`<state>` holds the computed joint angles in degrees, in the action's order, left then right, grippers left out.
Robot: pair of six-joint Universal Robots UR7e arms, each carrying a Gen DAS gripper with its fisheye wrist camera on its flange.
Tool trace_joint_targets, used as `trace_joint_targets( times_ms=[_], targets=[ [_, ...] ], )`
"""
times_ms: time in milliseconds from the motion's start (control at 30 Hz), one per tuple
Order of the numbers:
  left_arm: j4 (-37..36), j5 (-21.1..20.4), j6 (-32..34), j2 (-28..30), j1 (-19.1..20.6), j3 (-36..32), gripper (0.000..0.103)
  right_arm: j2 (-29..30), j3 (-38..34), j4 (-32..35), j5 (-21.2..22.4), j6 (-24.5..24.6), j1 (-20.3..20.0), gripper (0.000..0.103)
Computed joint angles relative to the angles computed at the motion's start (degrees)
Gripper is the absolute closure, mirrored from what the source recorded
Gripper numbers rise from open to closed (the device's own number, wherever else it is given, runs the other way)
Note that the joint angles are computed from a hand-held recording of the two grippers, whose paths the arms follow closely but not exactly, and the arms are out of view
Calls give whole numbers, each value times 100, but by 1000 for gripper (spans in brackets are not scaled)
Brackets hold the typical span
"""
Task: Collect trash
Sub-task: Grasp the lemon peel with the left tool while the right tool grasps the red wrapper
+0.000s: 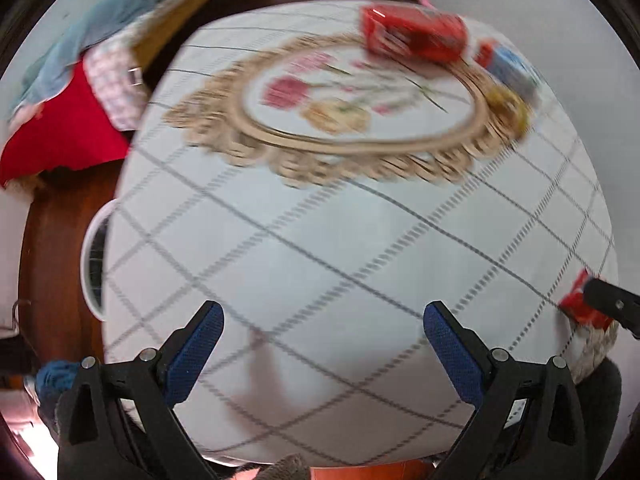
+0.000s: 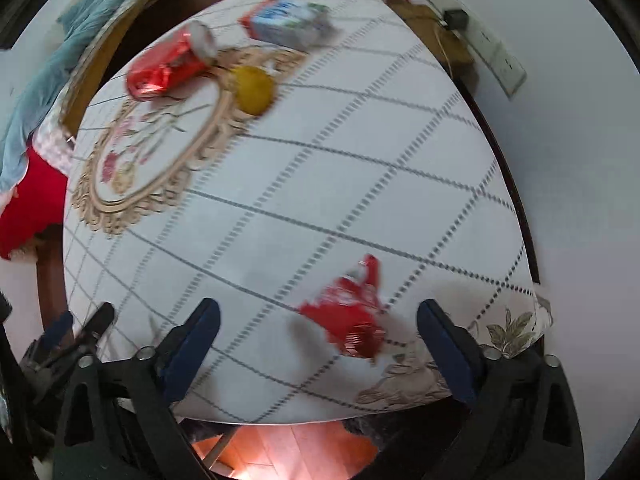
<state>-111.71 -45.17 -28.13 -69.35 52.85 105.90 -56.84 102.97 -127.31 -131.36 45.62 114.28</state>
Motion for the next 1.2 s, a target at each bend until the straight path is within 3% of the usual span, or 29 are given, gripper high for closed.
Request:
trace_joint_targets(
  times_ms=[67,133,167,267,367,533,633,733,800,867,933,1067,1200],
  targets=[
    [-49,-18,56,134,-45,-15,1,-92,191,-251,57,-129,-95,24],
    [-108,-1,162,262,-85,-72,1,-109,332,-545,104,-319,-172,45],
    [-144,-10,221,354,-101,-148,1,-123,409,-750,139,-491,-191,64],
    [-282,-98,318,684,-99,-491,1,-128,437,-1116,132,-920,-214,76],
    [-453,-294,404,1065,-18,-973,2,-62,201,-1297,130,-1222,-317,78],
    [-537,-1091,502,1808,200,-2005,3,51,-372,-1157,-139,-1549,-631,78],
    [-616,-1370,663,2171,226,-2433,19,89,-631,-972,-161,-1556,-815,79],
    [-559,-1586,693,2445,254,-2761,24,122,-814,-861,-116,-1541,-969,80],
    [-539,-1676,668,2609,231,-2901,35,116,-866,-817,-109,-1531,-1031,80],
    [-495,-1639,675,2726,199,-2986,49,119,-915,-780,-134,-1532,-1078,80],
    [-455,-1482,772,2850,165,-3081,52,123,-936,-797,-120,-1546,-1109,81],
    [-516,-1237,1001,3064,125,-3246,76,161,-1004,-759,-154,-1609,-1116,81],
    [-740,-1150,1180,3054,52,-3114,83,188,-1039,-752,-164,-1612,-1113,82]
  ],
)
